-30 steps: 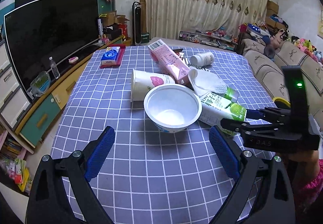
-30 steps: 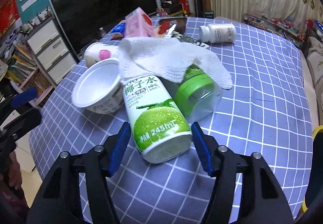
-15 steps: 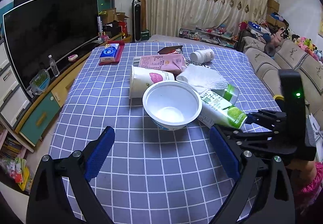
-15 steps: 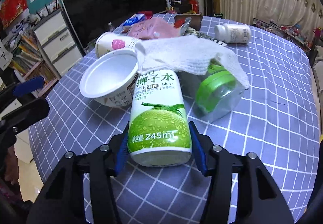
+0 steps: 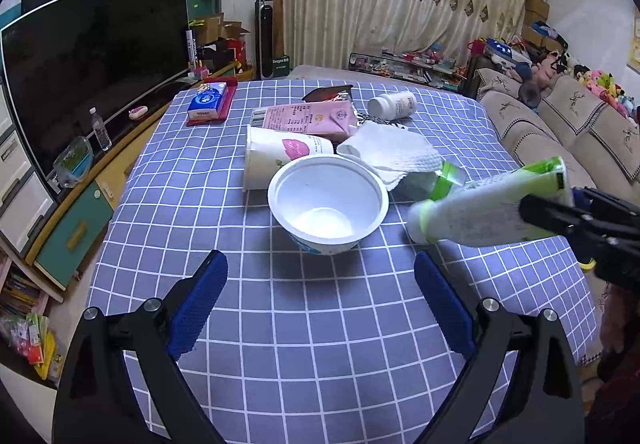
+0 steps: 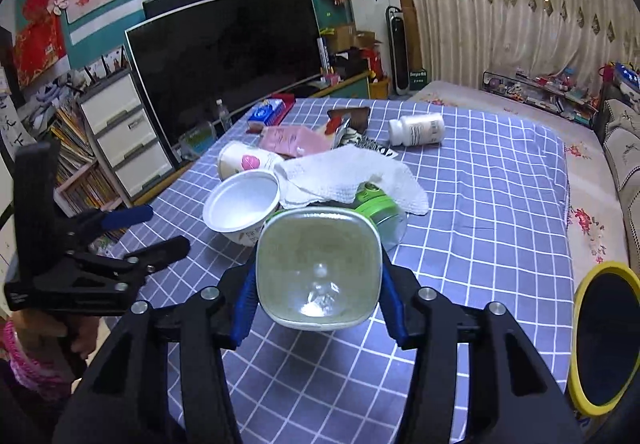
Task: Collect trash
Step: 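Carry the coconut-water bottle to the bin and release it with the right gripper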
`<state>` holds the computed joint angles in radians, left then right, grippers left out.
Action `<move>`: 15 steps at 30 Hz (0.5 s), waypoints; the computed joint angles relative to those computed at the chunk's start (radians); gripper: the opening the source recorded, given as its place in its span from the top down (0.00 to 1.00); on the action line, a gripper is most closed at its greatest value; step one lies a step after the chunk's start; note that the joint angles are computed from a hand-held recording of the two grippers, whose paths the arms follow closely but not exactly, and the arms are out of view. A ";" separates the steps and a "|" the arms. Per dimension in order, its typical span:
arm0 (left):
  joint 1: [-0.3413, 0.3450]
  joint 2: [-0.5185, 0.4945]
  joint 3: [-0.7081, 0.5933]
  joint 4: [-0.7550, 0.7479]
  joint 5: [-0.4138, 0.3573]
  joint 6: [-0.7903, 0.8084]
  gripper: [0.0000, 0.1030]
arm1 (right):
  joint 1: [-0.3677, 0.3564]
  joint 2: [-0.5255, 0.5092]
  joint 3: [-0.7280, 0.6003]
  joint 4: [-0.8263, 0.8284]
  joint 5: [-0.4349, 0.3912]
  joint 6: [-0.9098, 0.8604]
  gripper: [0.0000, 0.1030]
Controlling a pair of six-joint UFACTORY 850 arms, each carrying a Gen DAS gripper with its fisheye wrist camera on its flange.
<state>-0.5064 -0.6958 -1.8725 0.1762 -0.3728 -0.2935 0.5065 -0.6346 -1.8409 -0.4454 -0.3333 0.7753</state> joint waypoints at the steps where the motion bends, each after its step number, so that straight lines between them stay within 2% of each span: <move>1: -0.001 0.001 0.001 0.002 0.000 -0.001 0.10 | 0.001 0.008 0.010 -0.012 0.005 0.013 0.52; 15: -0.016 -0.009 -0.006 -0.031 -0.013 0.050 0.10 | -0.002 0.105 0.132 -0.183 0.035 0.225 0.52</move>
